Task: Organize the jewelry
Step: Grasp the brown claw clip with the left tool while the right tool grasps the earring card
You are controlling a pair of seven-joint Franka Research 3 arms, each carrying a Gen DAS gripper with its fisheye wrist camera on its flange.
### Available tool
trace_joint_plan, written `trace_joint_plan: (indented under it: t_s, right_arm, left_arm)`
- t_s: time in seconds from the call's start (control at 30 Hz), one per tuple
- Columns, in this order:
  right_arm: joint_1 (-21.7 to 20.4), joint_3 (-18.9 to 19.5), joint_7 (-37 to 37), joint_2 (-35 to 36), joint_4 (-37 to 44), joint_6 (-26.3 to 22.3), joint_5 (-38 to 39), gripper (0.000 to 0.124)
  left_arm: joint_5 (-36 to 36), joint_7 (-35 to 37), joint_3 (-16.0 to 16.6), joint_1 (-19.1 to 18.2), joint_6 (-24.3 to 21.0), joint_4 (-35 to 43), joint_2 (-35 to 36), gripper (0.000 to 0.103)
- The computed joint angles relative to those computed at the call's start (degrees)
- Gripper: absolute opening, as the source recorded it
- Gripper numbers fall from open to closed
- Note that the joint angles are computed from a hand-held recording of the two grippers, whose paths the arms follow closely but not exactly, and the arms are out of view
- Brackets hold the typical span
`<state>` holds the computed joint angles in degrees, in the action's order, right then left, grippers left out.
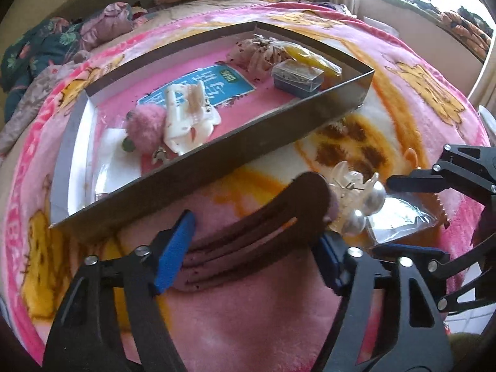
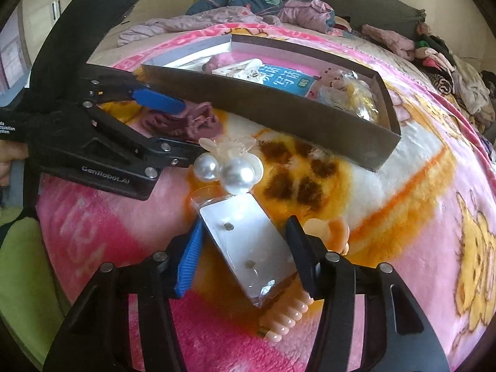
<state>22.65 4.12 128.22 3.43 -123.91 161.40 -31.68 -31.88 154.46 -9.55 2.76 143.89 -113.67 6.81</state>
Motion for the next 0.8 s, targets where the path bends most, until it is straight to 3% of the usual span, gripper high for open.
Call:
trace_joint_plan:
  t_s: [0.1, 0.23, 0.27, 0.5, 0.8]
  right_arm:
    - [-0.19, 0.07, -1.43, -0.03, -0.22, 0.80, 1.46, 0.048]
    - [-0.10, 0.24, -3.17, 0.04, -0.14, 1.12, 3.02, 0.046]
    - [-0.06, 0.28, -3.62, 0.04, -0.11, 1.18, 3.46, 0.045]
    - [0.31, 0.97, -8.36, 0.19, -0.17, 2.75, 8.64, 0.043]
    - [3.09, 1.71, -16.24, 2.90, 3.24, 3.74, 15.71, 0.043]
  left_arm:
    - [-2.16, 1.61, -0.09, 0.40, -1.24, -0.26, -0.45, 0.046]
    - [-4.98, 2.96, 0.17, 0.30, -1.33, -1.28, -1.59, 0.018]
    - [-5.58, 2.77, 0.34, 0.23, -1.34, -1.35, -1.74, 0.015]
    - [-8.26, 1.17, 1.99, 1.12, -3.10, -0.96, -2.21, 0.005]
    - [-10.67, -0.28, 3.81, 3.39, -6.21, -1.53, -3.35, 0.005]
